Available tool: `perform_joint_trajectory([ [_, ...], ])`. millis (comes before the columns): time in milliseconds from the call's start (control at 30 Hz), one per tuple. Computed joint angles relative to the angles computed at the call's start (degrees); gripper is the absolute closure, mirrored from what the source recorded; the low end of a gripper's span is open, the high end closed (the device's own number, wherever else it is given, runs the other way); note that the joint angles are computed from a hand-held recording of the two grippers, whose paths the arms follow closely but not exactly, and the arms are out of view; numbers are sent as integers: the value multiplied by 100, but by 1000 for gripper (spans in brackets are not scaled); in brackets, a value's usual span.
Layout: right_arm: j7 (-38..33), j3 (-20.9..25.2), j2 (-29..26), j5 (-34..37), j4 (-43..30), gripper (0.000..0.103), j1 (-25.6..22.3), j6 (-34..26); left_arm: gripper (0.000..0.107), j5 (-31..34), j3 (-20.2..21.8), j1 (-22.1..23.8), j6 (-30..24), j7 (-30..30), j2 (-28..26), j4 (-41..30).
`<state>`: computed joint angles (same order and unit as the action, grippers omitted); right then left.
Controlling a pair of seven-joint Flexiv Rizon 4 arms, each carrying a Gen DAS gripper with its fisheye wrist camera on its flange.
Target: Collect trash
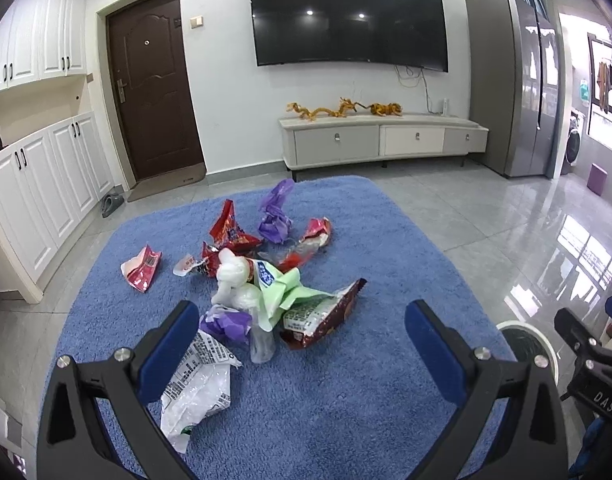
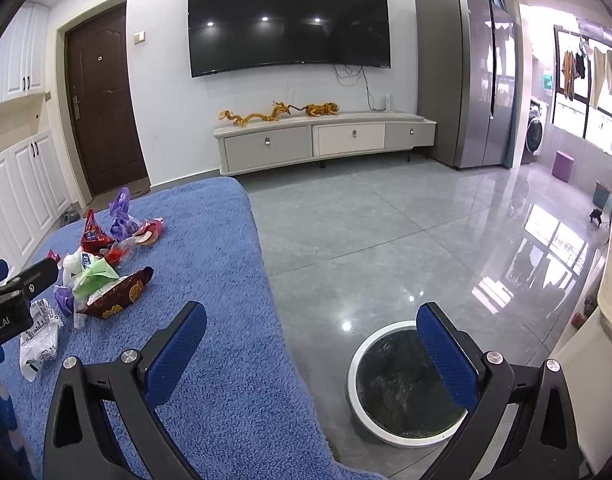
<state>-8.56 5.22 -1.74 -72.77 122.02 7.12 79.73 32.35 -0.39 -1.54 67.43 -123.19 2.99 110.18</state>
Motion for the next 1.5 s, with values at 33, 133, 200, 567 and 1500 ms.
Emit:
perform_joint_trajectory([
  [33, 35, -9, -16, -34, -5, 0, -5, 9, 4, -96, 4, -10, -34, 112, -15, 12],
  [133, 367, -73, -107, -425, -69, 1, -45, 140, 4, -146, 0, -29, -108, 219, -84, -2],
  [200, 177, -30, -129, -154, -49, 1, 0, 117, 4, -184, 18, -47, -108, 273, -109, 16],
  [567, -6, -49, -92, 62, -4, 9, 74, 146, 4, -47, 10, -84, -83, 250, -28, 63],
  [1500, -1497, 196, -149, 1970, -83, 18, 417, -109, 4, -767, 222, 276, 523, 965, 203, 532],
])
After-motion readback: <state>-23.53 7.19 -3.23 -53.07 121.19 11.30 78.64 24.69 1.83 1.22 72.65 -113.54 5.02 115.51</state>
